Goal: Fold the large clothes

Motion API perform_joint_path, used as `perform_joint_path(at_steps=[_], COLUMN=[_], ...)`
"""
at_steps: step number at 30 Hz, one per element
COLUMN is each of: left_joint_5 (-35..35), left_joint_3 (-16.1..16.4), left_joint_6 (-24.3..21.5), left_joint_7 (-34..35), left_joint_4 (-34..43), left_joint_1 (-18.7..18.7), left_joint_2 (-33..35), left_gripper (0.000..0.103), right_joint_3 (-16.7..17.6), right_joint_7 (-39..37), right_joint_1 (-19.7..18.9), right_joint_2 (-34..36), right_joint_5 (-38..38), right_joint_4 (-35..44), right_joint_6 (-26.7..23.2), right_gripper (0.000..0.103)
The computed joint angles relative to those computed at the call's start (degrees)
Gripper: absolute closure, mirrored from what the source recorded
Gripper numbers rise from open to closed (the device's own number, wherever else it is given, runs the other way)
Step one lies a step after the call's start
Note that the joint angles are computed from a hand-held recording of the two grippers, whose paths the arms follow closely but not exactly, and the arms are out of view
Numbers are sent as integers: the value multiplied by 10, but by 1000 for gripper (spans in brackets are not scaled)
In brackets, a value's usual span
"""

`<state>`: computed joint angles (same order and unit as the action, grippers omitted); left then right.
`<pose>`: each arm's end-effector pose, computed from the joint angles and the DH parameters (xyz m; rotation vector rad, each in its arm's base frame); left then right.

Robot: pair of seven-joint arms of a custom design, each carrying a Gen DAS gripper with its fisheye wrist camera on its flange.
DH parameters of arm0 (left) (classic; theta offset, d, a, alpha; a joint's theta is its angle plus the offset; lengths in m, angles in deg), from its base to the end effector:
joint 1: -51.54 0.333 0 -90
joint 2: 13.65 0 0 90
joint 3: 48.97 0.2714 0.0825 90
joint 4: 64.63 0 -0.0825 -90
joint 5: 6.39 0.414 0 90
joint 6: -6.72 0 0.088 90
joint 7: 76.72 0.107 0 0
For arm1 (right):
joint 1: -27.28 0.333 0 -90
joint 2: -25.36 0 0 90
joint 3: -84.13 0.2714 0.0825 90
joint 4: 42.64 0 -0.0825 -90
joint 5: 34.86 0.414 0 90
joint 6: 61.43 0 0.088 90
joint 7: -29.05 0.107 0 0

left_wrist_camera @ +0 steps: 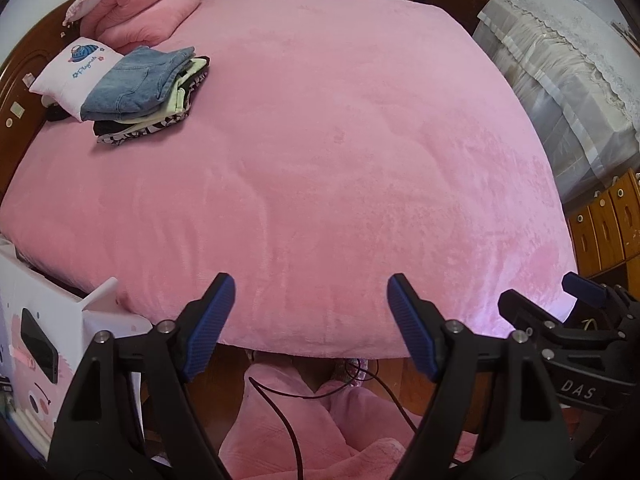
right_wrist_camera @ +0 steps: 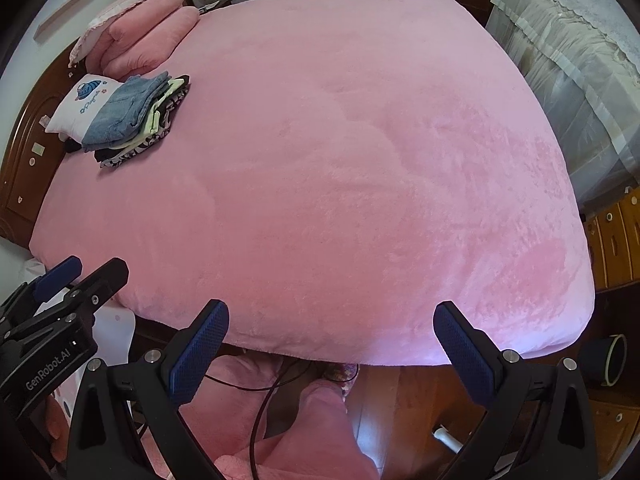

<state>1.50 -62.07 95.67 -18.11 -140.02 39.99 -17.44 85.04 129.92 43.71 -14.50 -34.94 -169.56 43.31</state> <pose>0.5013 -0.2201 0.7425 -2.1793 1.8950 -0.3550 0.3957 0.1249 0.6226 -2.1410 1.9157 -0.2444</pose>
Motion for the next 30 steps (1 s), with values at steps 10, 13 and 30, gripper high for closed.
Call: perform_joint_path(at_steps=[10, 13, 30], left_joint_5=[-18, -13, -7], left_joint_3=[11, 10, 11], left_joint_6=[7, 20, 25], left_joint_7=[6, 9, 19], left_joint_4=[8, 11, 38], left_joint_1=[6, 6, 0], left_joint_2=[17, 18, 41], left_gripper=[14, 1, 1], right_joint_3=[7, 11, 9], right_joint_7=[2, 5, 12], right_joint_1=[-2, 1, -2], right_joint_2=[15, 10, 7], right_joint_5=[-7, -13, -25], right_joint_4=[14, 12, 17], right_joint_6=[0, 9, 26], right_gripper=[0, 0, 0])
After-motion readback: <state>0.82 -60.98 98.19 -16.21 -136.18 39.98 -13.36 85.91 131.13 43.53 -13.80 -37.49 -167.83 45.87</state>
